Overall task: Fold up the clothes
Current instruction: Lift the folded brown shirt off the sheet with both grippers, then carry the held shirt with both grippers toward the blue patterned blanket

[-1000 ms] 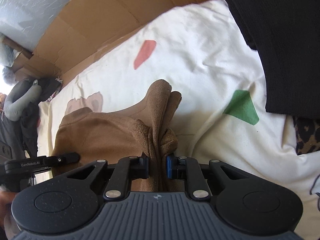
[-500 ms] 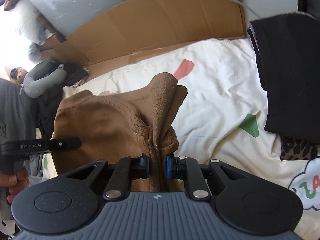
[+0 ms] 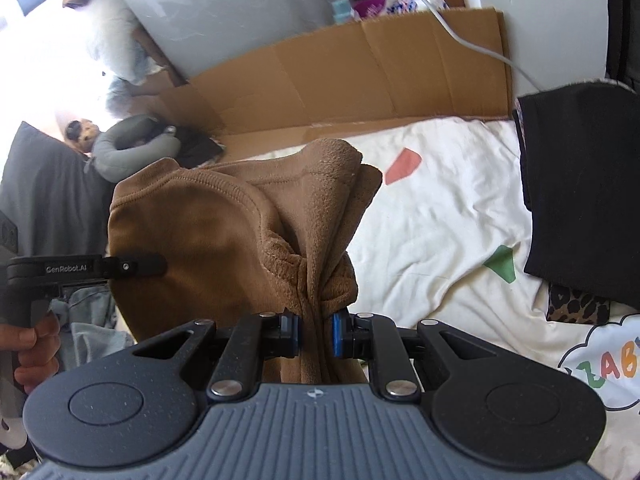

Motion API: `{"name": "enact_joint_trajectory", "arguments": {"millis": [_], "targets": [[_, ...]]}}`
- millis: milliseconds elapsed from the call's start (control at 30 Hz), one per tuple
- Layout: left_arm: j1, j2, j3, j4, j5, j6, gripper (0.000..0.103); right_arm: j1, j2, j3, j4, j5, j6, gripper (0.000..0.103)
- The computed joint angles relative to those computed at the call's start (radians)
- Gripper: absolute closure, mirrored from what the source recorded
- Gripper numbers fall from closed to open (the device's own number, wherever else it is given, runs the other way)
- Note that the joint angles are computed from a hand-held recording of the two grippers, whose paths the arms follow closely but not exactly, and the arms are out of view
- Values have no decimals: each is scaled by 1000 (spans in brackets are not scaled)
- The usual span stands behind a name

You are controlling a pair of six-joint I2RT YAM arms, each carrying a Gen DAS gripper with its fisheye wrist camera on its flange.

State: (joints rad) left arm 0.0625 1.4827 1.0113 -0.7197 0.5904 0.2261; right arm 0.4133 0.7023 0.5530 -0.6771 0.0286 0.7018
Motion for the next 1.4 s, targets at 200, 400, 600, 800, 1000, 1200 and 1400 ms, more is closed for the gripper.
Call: {"name": "enact_joint_trajectory", "arguments": {"millis": [200, 400, 600, 800, 1000, 1200, 1400], "targets": [[24, -101, 21, -83, 28, 16, 94, 105, -44, 110, -128, 88, 6, 89], [18, -167, 98, -161, 40, -9, 94, 226, -7, 264, -222, 208, 19, 89], [10, -198, 213, -239, 52, -16, 94, 326, 62, 418, -309, 327, 38, 89], [43, -195, 348, -312, 81, -24, 94, 372, 153, 605, -383, 408, -11, 89], [83, -149, 521, -382, 123, -26, 94, 390, 257, 816, -444, 463, -47, 89], [98, -74, 733, -461, 157, -52, 94, 411, 340, 1016, -514, 543, -2, 89], [83, 9, 983, -594, 171, -67, 94, 434, 355, 1099, -568, 604, 71, 89]]}}
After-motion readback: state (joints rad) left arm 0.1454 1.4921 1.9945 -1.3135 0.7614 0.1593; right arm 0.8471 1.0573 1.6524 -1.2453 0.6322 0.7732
